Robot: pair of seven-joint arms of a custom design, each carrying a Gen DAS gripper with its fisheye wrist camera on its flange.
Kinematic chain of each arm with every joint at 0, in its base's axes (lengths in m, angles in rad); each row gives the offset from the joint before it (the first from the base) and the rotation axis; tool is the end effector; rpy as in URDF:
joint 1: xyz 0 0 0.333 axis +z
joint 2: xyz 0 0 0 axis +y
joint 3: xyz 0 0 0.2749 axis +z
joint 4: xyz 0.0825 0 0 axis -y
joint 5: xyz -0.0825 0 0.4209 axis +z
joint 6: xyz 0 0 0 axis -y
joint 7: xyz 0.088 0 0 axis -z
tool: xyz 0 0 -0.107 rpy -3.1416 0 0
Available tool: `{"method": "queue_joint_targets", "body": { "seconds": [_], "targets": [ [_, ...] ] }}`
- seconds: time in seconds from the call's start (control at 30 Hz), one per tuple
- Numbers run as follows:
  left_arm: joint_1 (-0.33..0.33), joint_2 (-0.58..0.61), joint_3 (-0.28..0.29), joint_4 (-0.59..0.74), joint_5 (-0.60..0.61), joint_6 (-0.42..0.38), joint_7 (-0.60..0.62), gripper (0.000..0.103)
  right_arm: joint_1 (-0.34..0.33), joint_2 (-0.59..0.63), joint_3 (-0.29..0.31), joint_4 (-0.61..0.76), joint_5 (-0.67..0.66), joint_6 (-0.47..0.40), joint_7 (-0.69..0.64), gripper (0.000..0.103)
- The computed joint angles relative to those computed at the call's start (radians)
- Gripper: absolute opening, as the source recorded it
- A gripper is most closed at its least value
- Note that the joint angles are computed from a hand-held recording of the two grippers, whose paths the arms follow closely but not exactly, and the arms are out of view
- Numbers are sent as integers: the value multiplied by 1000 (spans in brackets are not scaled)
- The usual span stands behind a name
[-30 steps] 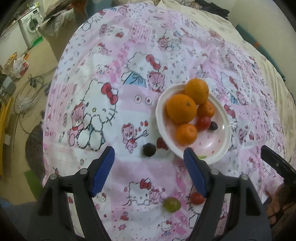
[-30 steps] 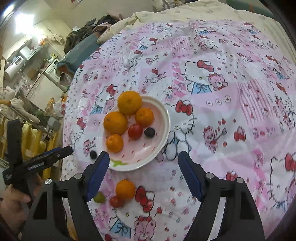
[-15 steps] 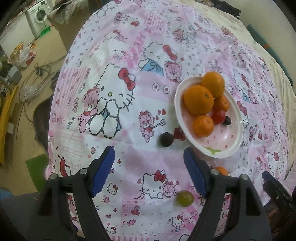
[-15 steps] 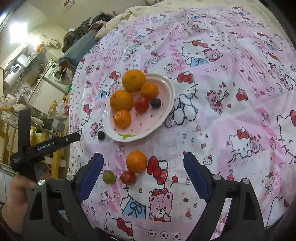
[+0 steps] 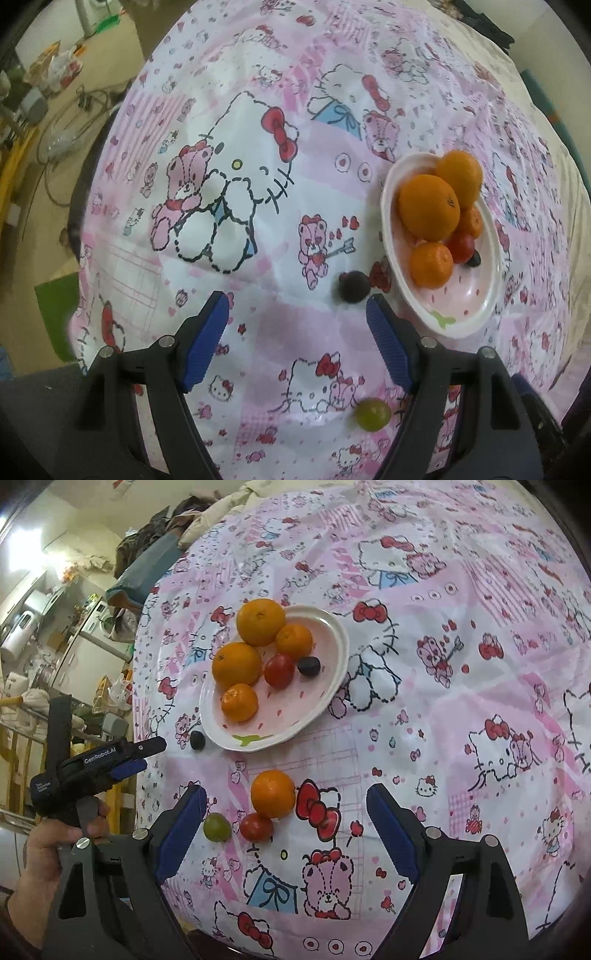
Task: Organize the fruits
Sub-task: 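Withdraw both open grippers from the plate toward the remaining fruit, then close the left gripper on a second dark plum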
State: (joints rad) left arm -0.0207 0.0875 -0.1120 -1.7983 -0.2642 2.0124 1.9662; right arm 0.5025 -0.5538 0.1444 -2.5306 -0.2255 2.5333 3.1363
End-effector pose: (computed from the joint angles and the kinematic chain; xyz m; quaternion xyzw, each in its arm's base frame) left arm 0.6259 -0.0977 0.4551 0.5350 -0.8329 0.1392 0.0276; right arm 0.3787 0.2897 0.4723 -0.3729 0.8798 -0.0356 0.2926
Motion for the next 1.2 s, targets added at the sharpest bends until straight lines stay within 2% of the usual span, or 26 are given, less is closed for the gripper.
{"method": "queue_joint_targets", "body": {
  "seconds": [0.17, 0.27, 0.37, 0.47, 0.5, 0.6, 0.73, 0.8, 0.97, 1.2],
  "targets": [
    [-12, 22, -9, 1, 5, 28, -9, 72, 11, 5, -32, -29, 48, 72, 1, 91],
    [-19, 23, -15, -6, -8, 17, 8, 72, 12, 13, -38, -26, 60, 79, -10, 91],
    [-32, 7, -20, -37, 14, 42, 30, 72, 13, 21, -42, -23, 69, 86, -23, 91],
    [-45, -6, -25, -69, 47, 74, 37, 59, 14, 24, -43, -24, 81, 86, -29, 91],
    [-48, -4, -26, -72, 58, 74, 41, 52, 15, 24, -44, -25, 85, 85, -30, 91],
    [-60, -23, -32, -111, 85, 117, 61, 44, 10, 18, -41, -30, 88, 82, -25, 91],
    [-78, -26, -43, -132, 113, 148, 90, 19, 4, 0, -34, -39, 80, 71, -15, 91],
    [-87, -24, -46, -131, 134, 160, 80, 18, 4, -7, -34, -42, 78, 66, -12, 91],
    [-99, 4, -46, -86, 139, 133, 53, 18, 9, -4, -40, -39, 79, 58, -25, 91],
    [-82, -40, -32, -100, 110, 118, 90, 18, 2, 22, -32, -5, 68, 18, -48, 91]
  ]
}}
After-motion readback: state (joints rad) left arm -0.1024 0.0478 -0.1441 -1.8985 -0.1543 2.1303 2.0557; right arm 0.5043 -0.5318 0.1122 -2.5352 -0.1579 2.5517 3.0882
